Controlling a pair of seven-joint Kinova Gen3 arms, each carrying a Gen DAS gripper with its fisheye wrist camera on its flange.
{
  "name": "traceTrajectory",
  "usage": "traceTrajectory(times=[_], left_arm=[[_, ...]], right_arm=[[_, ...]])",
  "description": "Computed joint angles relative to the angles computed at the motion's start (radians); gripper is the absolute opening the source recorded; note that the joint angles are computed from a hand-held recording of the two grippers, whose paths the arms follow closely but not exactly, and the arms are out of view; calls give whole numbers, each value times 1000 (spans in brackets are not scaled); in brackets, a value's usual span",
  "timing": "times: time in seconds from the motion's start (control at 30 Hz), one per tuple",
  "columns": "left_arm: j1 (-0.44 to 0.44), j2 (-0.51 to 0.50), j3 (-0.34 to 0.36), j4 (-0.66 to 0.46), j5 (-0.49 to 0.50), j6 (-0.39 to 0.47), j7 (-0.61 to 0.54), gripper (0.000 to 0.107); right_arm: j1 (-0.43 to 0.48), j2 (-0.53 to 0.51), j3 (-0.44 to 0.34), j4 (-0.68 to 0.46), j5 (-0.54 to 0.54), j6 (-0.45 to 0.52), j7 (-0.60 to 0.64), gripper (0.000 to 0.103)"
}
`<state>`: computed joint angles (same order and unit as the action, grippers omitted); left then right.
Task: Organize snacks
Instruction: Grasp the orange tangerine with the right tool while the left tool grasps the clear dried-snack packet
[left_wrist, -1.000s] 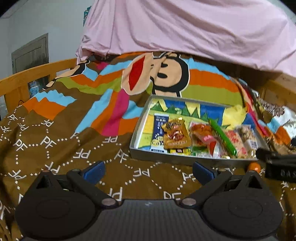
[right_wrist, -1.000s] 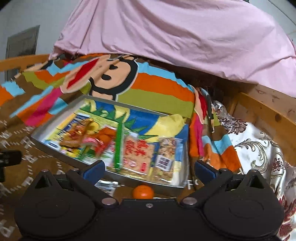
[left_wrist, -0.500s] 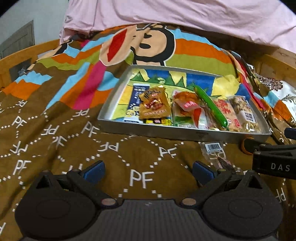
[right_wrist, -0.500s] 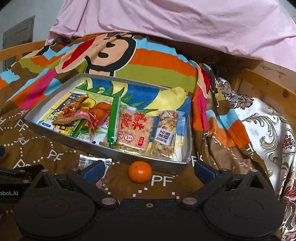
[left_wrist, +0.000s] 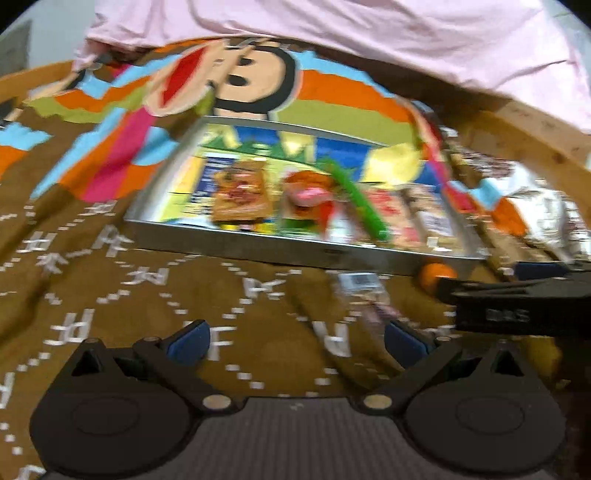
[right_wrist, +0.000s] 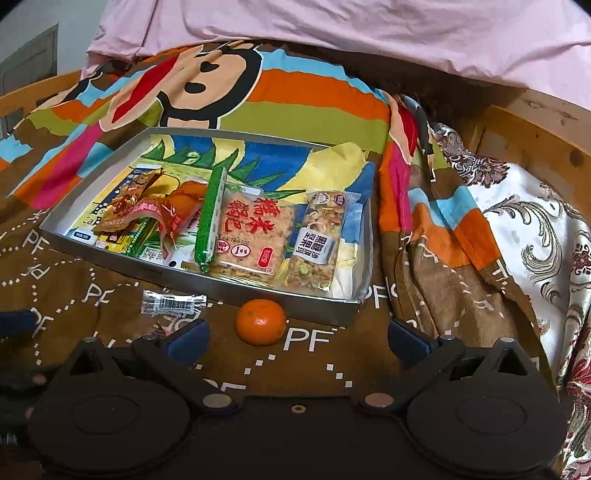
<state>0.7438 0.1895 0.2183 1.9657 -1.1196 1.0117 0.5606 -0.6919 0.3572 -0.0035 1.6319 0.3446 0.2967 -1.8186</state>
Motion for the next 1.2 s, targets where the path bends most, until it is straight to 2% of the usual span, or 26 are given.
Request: traceTrajectory(times=[0.13,0.3,0.43,0.5,0.6,0.67,0.7,0.73,0.77,0.8,0.87,1.0,1.2], left_arm=[[-1,-12,4,27,-50,-66,32,103],[-18,-37,6,82,-172,-179,92,103],[-48,-48,15,111,-267,-268,111,103],[-73,-49,14,108,-263,-319,81,102],[-76,-42,-12,96,-235,-350,61,102],[-108,-37,1,76,-161,-364,-5,102],[-142,-30,21,65,-120,-372,-45,102],[-157,-25,27,53,-80,-375,-82,102],[-153,-23,18,44,-44,-374,-111,102],[-131,-24,-7,39,-24,-374,-123,102],[-107,-22,-32,28,0,-365,-137,102],[-99,-13,-45,-3,59,-343,-196,102],[-82,3,-61,-38,101,-311,-226,102]], right_arm=[[0,0,3,1,17,-7,2,102],[214,23,-214,-33,-168,5,187,102],[385,70,-399,-82,-330,43,325,94],[417,87,-435,-96,-387,59,391,84],[358,84,-371,-92,-396,41,428,74],[331,88,-335,-95,-423,39,454,69],[327,95,-327,-106,-437,51,463,64],[318,102,-313,-117,-444,67,467,52],[291,109,-280,-130,-437,87,453,45],[269,114,-256,-138,-418,99,440,44],[272,112,-259,-134,-421,95,452,37],[254,98,-241,-121,-413,84,458,36],[239,77,-201,-122,-436,97,443,36]])
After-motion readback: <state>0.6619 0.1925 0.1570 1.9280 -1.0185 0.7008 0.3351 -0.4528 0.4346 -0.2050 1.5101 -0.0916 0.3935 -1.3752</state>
